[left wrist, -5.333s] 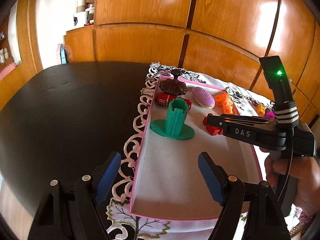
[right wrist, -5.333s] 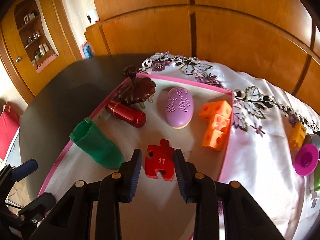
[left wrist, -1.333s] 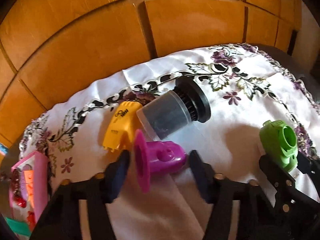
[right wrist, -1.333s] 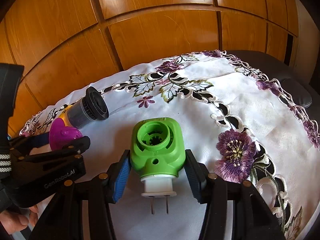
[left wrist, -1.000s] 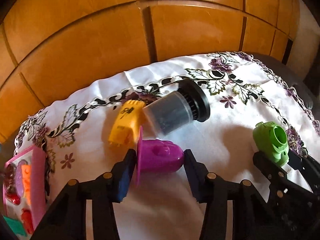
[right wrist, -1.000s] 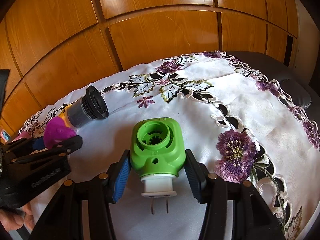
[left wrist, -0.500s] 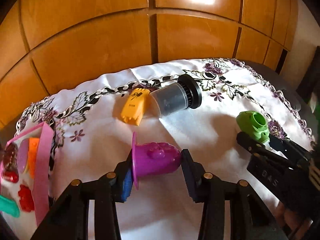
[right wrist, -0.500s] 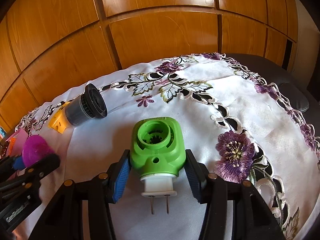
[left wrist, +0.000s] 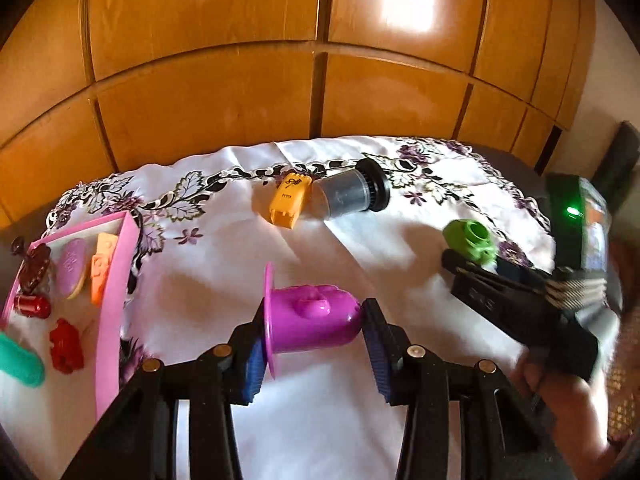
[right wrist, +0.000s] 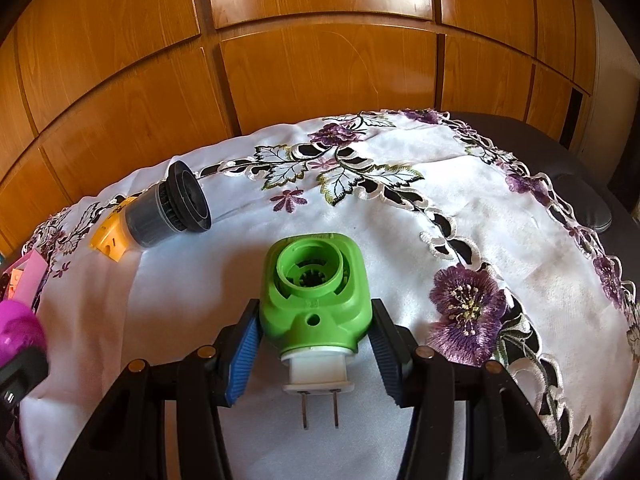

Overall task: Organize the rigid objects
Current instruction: 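Grasp the magenta funnel with the left tool while the right tool lifts the green plug, then carry the magenta funnel into the pink box and open the left tool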

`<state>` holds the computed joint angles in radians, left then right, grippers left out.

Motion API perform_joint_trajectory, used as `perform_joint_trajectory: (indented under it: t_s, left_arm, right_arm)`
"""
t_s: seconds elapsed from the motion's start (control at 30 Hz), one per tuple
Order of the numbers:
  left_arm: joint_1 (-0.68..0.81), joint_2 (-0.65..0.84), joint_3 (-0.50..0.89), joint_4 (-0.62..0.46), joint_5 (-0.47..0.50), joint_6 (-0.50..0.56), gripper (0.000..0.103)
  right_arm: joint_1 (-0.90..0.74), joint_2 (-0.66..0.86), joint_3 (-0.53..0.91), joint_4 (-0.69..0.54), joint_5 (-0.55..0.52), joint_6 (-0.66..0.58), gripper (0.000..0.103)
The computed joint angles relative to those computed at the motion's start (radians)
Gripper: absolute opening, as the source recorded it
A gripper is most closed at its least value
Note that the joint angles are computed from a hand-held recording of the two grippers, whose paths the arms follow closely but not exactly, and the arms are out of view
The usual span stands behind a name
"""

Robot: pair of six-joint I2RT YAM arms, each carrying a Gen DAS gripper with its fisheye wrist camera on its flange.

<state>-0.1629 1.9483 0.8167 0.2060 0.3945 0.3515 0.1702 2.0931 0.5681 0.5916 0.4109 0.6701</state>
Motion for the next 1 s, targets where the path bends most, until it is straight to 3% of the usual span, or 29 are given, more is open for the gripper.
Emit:
perform_joint_trajectory:
  t_s: [0.67,1.0]
  left_arm:
    - [0.282,-0.237,-0.135,-0.175,0.220,0.206,0.044]
    - [0.502,-0.147,-0.016,-0.270,0.261,0.286,0.044]
  right_arm:
    - [0.044,-0.007,0.031,-0.078,0.089,0.010,0.052]
    - [0.084,-0.014,0.041,-0.085,0.145,-0.025,0.052]
